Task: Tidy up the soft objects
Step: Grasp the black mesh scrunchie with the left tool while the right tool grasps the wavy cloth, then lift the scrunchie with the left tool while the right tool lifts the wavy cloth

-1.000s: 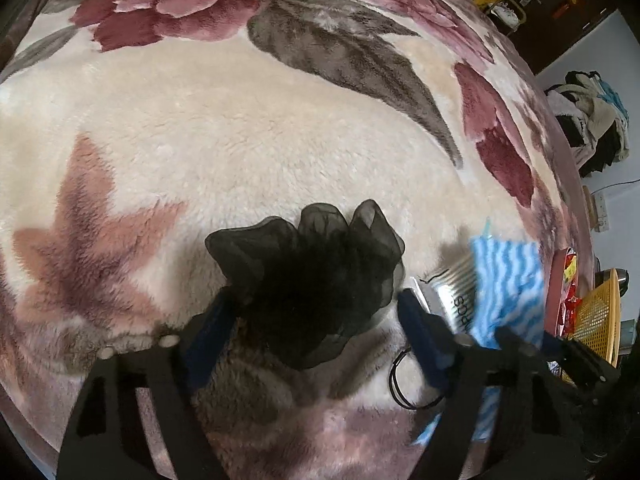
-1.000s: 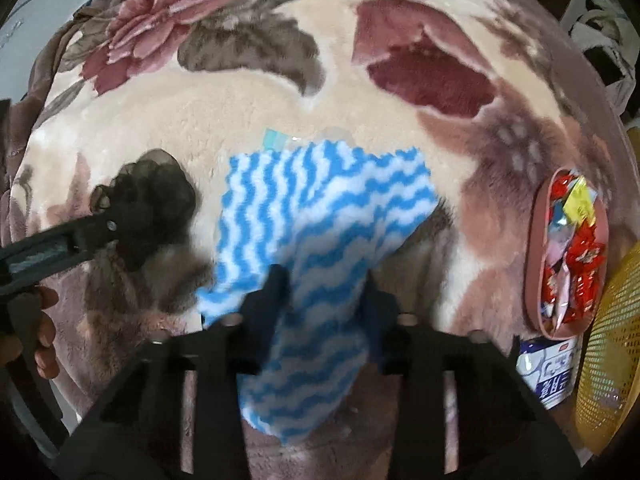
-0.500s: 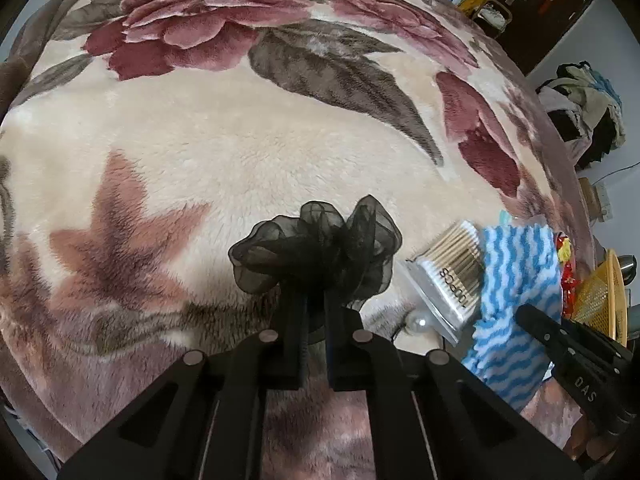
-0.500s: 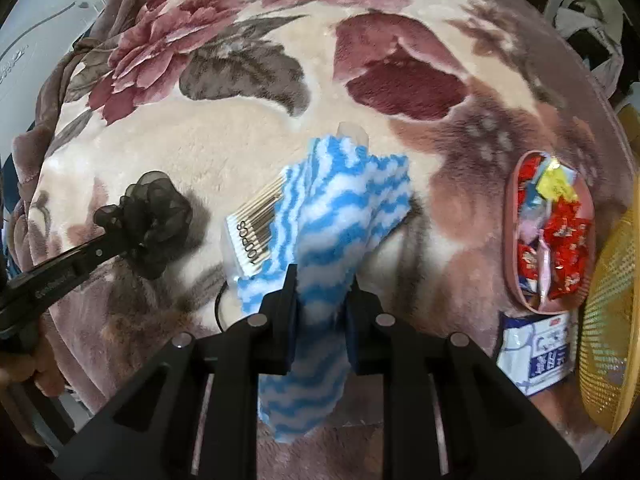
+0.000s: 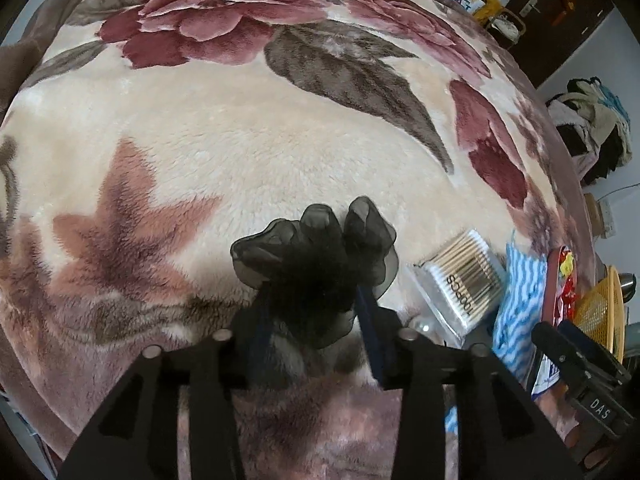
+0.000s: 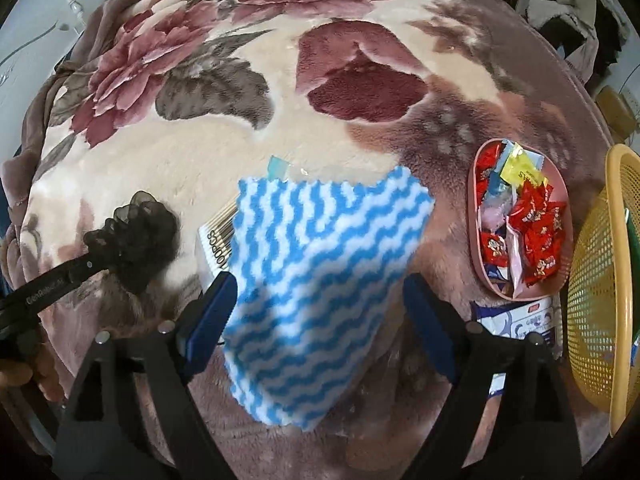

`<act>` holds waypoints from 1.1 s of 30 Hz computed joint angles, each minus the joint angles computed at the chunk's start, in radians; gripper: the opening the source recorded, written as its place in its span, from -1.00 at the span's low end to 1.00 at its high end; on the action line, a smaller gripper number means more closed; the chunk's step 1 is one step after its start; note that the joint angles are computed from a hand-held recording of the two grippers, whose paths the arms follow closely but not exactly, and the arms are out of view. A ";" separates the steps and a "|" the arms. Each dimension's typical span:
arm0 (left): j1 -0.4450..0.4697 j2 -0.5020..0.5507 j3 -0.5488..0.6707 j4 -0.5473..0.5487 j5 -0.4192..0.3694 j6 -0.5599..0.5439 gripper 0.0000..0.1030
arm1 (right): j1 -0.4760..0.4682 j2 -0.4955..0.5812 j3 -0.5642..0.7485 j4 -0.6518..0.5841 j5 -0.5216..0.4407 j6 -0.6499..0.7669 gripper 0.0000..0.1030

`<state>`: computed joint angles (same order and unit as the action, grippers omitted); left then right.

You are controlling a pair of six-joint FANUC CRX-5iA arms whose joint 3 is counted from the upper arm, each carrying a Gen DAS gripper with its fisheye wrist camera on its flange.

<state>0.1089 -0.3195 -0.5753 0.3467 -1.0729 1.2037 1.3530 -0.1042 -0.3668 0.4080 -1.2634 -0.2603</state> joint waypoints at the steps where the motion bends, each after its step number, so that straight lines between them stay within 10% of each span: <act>1: -0.006 0.008 0.003 -0.006 0.004 0.008 -0.03 | -0.005 0.002 -0.001 -0.005 0.010 0.007 0.66; 5: -0.028 0.040 0.017 -0.039 0.027 0.049 0.17 | -0.020 0.021 -0.001 -0.028 0.051 0.048 0.60; 9: -0.035 0.062 0.011 -0.033 0.056 0.038 0.02 | -0.032 0.033 -0.001 -0.035 0.078 0.112 -0.70; 10: -0.040 0.064 0.014 -0.043 0.060 0.041 -0.42 | -0.030 0.029 -0.006 -0.031 0.085 0.113 -0.71; 13: -0.045 0.063 0.019 -0.063 0.064 0.041 -0.76 | -0.011 0.010 -0.024 0.008 0.082 0.077 -0.76; 33: 0.074 -0.217 -0.023 -0.016 -0.072 -0.057 -0.88 | 0.155 -0.065 -0.009 0.174 -0.060 -0.091 -0.75</act>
